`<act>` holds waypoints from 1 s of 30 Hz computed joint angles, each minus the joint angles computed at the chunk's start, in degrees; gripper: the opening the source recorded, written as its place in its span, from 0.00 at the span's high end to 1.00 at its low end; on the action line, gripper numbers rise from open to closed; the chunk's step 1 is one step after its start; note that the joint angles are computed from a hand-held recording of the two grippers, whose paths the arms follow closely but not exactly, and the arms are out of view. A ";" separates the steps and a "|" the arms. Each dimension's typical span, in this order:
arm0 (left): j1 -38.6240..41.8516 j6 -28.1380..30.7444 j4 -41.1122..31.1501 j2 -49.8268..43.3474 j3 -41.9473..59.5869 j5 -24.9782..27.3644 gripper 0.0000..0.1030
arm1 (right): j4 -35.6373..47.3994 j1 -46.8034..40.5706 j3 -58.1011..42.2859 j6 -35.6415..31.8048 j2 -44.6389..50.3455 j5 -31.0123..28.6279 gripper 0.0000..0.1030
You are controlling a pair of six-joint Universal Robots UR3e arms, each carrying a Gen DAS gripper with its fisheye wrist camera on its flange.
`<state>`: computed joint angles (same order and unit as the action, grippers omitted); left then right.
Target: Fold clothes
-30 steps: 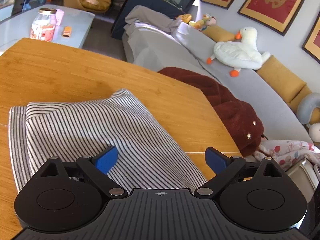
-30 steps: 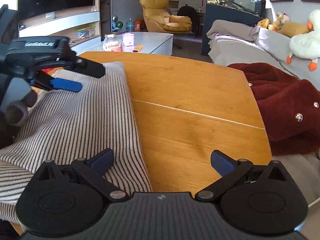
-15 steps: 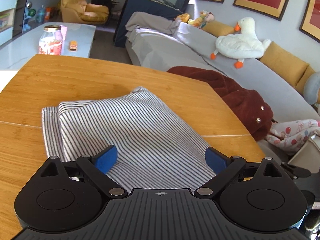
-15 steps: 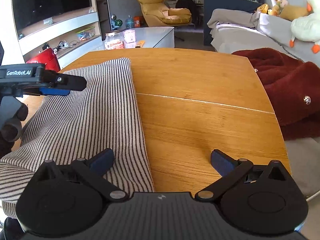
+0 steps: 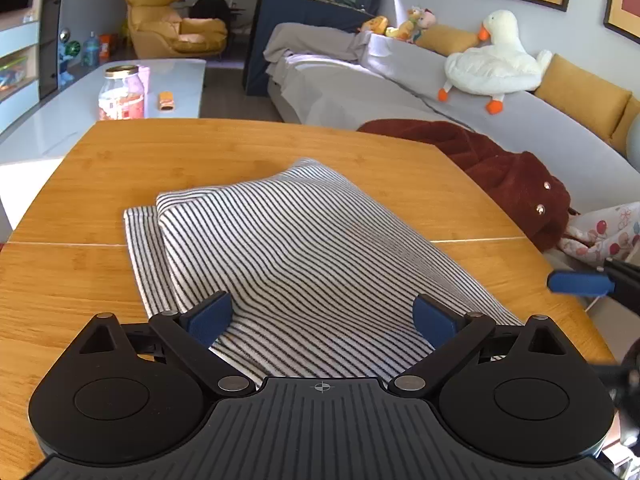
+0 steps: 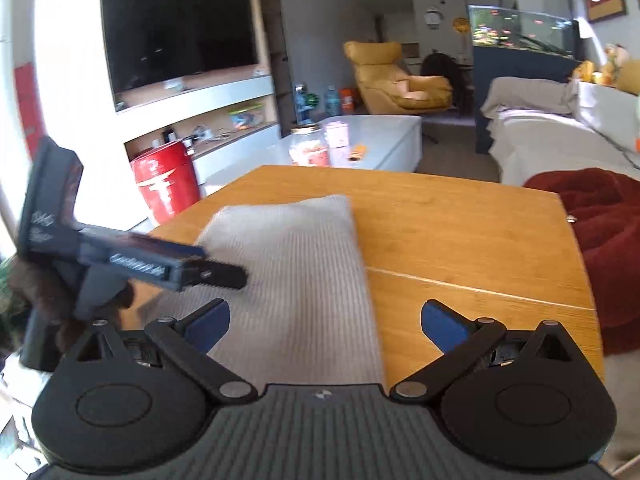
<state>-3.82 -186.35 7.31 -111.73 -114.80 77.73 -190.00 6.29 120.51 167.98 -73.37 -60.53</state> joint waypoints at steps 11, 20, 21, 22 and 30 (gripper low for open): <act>0.71 3.76 -4.09 -6.90 10.16 -1.09 0.00 | 0.01 7.07 -6.80 -4.96 9.21 -7.59 0.00; 1.31 4.28 -8.57 -10.47 17.58 -0.95 0.00 | 1.65 10.44 -15.72 -1.97 15.01 -12.07 0.00; 1.22 4.38 -8.26 -10.42 17.33 -0.84 0.00 | 1.59 10.38 -15.59 -1.91 14.99 -11.98 0.00; 1.13 4.45 -7.97 -10.36 17.08 -0.71 0.00 | 1.53 10.31 -15.45 -1.84 14.96 -11.88 0.00; 0.62 3.08 -9.02 -7.62 15.07 1.15 0.00 | -0.31 11.13 -13.52 -1.74 14.01 -13.78 0.00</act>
